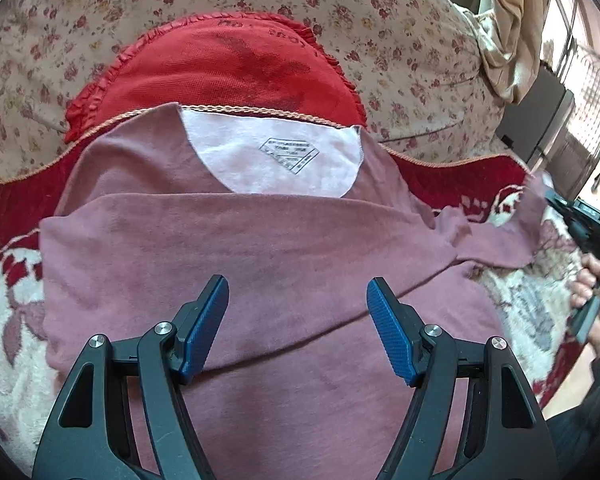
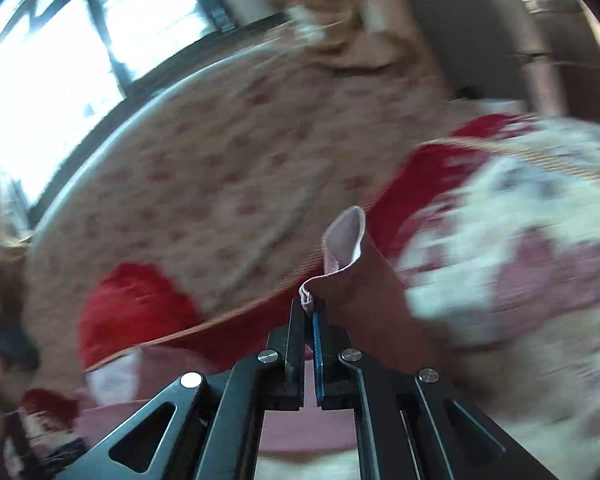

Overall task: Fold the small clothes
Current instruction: 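Fold the held sleeve across the shirt back and release it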

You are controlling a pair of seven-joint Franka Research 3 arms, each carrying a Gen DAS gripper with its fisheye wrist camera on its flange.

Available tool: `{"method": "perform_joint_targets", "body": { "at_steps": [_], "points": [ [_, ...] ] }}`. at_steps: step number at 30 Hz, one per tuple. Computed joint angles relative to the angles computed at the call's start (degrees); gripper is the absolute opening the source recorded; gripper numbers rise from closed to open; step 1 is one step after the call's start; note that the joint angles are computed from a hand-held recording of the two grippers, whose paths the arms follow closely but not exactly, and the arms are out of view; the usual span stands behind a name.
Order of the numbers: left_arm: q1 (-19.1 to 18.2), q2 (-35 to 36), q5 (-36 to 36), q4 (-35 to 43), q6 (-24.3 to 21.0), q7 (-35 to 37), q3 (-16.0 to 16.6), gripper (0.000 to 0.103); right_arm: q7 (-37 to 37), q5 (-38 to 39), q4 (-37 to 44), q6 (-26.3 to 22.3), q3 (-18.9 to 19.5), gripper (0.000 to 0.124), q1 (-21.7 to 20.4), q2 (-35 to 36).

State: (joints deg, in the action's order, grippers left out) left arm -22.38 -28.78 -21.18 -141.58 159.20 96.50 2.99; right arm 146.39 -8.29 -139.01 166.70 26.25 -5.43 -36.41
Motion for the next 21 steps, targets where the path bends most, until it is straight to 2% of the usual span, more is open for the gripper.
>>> {"method": "perform_joint_targets", "body": {
  "at_steps": [5, 7, 8, 11, 15, 19, 21],
  "points": [
    [-3.6, -0.2, -6.2, 0.6, -0.3, 3.4, 4.0, 0.072, 0.0, -3.1, 12.8, 6.9, 7.4, 0.003, 1.7, 17.4],
    [-4.8, 0.2, -10.2, 1.5, -2.0, 4.9, 5.9, 0.072, -0.9, -6.6, 18.5, 6.7, 9.6, 0.003, 3.4, 24.7],
    [-6.6, 0.4, -14.6, 2.3, -3.8, 6.6, 8.3, 0.072, -2.3, -8.1, 21.8, 5.0, 10.4, 0.003, 5.2, 29.0],
    [-7.5, 1.2, -22.4, 4.0, -7.8, 9.1, 10.9, 0.072, -7.5, -8.8, 28.8, -1.0, 10.8, 0.003, 10.5, 38.0],
    [-8.1, 3.9, -32.2, 6.8, -11.5, 10.9, 12.8, 0.072, -9.1, -11.2, 32.2, -5.2, 9.5, 0.003, 15.6, 43.0],
    [-6.4, 9.1, -34.8, 10.9, -19.0, 8.5, 12.2, 0.072, -7.3, -15.2, 33.4, -6.7, 6.3, 0.003, 20.4, 44.7],
    [-5.0, 9.6, -33.9, 11.2, -19.7, 8.1, 10.5, 0.072, -9.2, -14.7, 33.6, -6.3, 5.4, 0.003, 21.9, 44.8]
  ]
}}
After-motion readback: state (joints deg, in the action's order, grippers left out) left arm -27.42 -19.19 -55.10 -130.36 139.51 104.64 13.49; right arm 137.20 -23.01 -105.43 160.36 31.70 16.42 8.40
